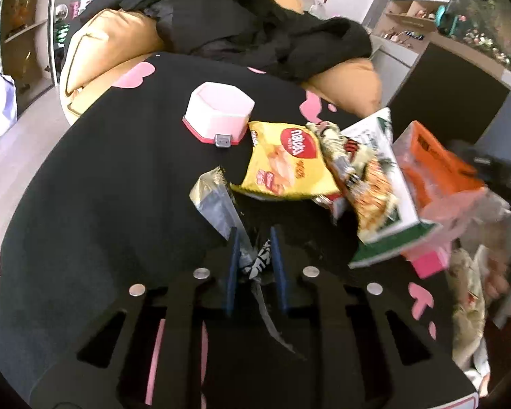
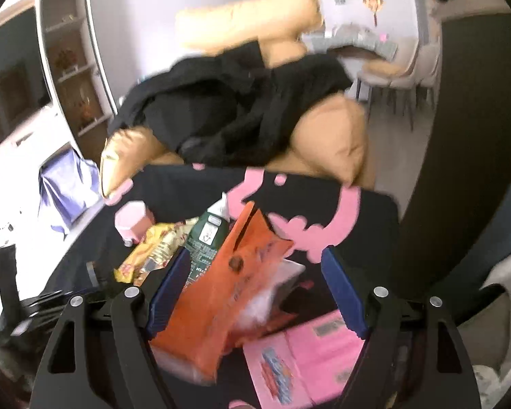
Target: Collect trash
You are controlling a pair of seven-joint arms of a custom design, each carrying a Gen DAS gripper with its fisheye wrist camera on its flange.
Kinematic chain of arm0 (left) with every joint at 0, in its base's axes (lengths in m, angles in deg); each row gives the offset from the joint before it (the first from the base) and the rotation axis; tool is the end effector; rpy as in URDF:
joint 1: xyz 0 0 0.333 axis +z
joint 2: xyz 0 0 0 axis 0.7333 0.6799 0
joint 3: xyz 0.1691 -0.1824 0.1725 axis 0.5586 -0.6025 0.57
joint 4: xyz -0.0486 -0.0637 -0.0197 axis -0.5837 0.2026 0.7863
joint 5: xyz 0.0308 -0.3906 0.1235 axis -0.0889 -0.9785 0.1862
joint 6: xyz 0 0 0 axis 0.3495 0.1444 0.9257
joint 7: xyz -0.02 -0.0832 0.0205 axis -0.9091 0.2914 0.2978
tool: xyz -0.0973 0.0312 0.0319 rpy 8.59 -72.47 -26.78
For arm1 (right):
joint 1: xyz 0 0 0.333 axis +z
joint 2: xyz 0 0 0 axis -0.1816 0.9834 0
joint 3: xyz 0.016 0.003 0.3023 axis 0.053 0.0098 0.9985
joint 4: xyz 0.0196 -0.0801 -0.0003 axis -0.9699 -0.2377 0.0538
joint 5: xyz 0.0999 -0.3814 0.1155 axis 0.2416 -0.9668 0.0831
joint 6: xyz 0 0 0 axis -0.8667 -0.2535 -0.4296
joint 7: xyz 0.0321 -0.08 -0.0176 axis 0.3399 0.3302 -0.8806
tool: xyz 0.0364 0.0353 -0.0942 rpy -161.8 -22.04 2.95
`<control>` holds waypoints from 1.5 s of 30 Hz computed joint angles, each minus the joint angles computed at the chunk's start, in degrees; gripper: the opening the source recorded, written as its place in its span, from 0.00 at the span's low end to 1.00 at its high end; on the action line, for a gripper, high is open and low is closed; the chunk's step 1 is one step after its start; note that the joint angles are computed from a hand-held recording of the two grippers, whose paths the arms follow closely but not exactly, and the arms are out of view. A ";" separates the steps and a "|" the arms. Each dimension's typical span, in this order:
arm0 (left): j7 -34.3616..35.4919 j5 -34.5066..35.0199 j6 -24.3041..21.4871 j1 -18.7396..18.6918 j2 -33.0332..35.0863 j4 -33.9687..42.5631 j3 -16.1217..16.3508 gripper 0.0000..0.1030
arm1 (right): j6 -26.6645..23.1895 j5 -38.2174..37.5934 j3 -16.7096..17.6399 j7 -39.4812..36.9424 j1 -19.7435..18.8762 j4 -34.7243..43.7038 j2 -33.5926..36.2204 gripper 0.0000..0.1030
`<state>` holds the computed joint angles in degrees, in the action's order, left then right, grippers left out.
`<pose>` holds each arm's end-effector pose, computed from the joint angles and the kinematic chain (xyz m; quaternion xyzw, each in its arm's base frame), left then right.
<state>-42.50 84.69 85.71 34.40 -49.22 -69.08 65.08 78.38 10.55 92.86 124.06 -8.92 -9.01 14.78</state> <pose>0.5737 -0.2473 0.4379 -0.7289 0.5729 -0.3392 0.1598 0.7053 0.0716 0.4884 -0.7577 0.5101 -0.1514 0.3777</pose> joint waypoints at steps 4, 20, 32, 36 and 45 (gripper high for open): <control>-0.66 0.36 2.40 0.57 -4.53 -5.23 -0.62 0.17 | -6.10 -0.03 0.58 1.85 -0.21 0.22 0.97 0.61; -2.46 -0.91 9.20 5.66 -12.85 -15.06 -7.57 0.17 | -27.62 10.00 -6.66 -13.85 1.99 -19.19 -19.39 0.19; -6.95 4.73 9.16 10.43 -17.79 -15.52 -15.57 0.17 | -15.09 6.44 -11.84 -18.45 5.17 -34.87 -32.52 0.19; -9.40 7.83 8.20 12.30 -19.87 -14.36 -18.20 0.17 | -14.53 9.63 -14.05 -20.69 5.92 -36.40 -35.45 0.19; -15.88 17.08 5.69 14.07 -19.46 -8.41 -22.37 0.17 | -1.45 9.56 -15.43 -24.74 8.90 -43.17 -42.82 0.19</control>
<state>-58.38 101.77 91.40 48.47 -68.68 -77.49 42.72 76.93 20.11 77.43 99.32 -0.02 -52.18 -28.04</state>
